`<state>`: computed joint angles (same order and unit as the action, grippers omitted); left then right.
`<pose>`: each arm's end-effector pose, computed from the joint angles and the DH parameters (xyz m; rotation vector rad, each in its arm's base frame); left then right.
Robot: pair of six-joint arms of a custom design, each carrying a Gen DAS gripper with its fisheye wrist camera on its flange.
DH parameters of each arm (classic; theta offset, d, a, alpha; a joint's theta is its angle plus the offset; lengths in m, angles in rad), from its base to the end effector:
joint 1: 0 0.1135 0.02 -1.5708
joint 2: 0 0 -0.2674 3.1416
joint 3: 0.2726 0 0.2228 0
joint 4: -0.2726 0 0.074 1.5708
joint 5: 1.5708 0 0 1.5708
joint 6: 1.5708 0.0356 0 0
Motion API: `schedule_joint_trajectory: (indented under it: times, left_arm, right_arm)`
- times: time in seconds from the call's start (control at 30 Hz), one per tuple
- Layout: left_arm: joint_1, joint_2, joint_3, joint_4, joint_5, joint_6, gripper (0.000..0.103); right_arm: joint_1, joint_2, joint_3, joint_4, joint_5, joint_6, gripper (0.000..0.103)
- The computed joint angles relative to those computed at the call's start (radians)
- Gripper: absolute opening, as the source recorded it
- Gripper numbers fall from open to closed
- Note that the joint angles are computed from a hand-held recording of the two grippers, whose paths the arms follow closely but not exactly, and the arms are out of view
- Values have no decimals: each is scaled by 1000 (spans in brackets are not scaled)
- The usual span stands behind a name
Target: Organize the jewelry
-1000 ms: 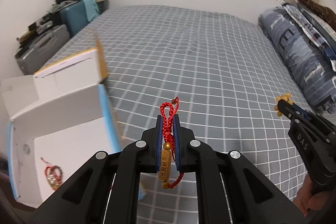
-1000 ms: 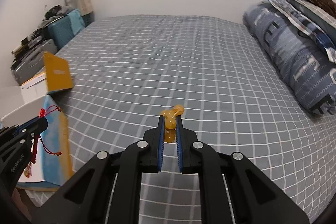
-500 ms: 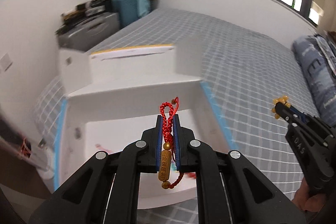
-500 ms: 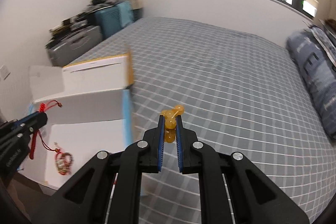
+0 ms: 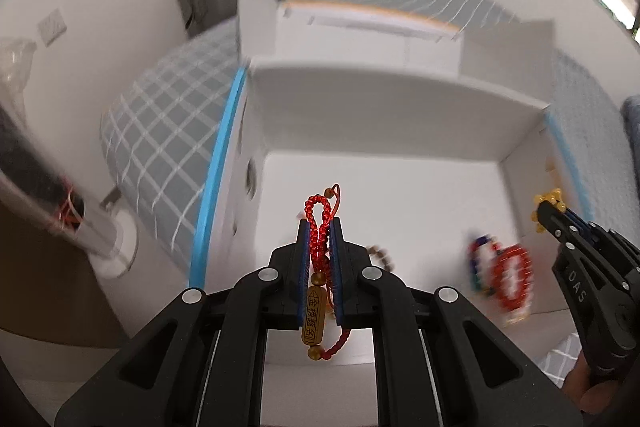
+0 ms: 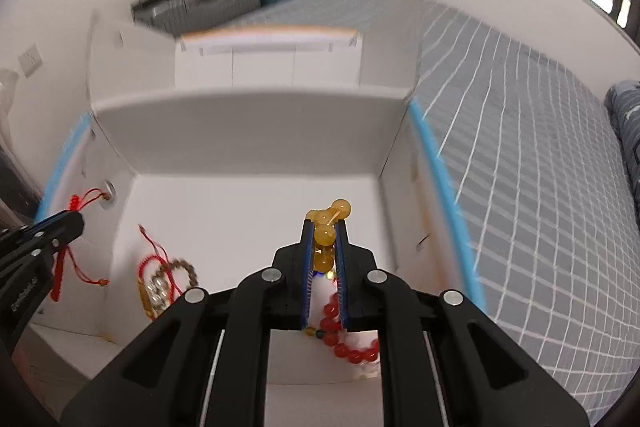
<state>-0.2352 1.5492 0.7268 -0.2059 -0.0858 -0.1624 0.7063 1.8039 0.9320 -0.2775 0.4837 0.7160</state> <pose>0.2542 -0.0578 0.1707 0.0635 2.5926 -0.0333 0.2457 0.1879 0.1517 0.1447 2.5112 -0.1188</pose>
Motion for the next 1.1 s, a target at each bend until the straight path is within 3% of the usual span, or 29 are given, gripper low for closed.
schedule_joint_trajectory:
  times: [0.17,0.43,0.5,0.53,0.6,0.67,0.8,0.87,0.97,1.1]
  left_arm:
    - [33,106,11,48,22,25,9]
    - [13,106,-11,81,13,27,13]
    - [8,78,-24,77,15,28,20]
    - [4,62,-29,72,13,25,23]
    - [-4,6,-50,62,10,14,46]
    - [-19,-90,-91,60,-4,3,66]
    - [-47,-281,-162,26,-33,-15,87]
    - [-56,-362,-196,10,-35,-19,93]
    - [-54,-495,-265,2,9,-17,97]
    - [-106,-617,-325,-36,-34,-54,97]
  right_arm:
    - [-27,84,38,-1,-53,0,9]
    - [-26,83,31,5,-58,-1,11]
    - [-23,57,10,18,-53,-4,21]
    - [-12,35,-6,23,-40,1,32]
    - [9,-8,-30,24,-15,9,42]
    - [36,-47,-54,21,15,22,61]
    - [106,-165,-127,-5,102,77,80]
    - [158,-226,-166,-30,161,125,92]
    - [256,-302,-216,-88,259,227,95]
    - [361,-370,-268,-164,321,354,95]
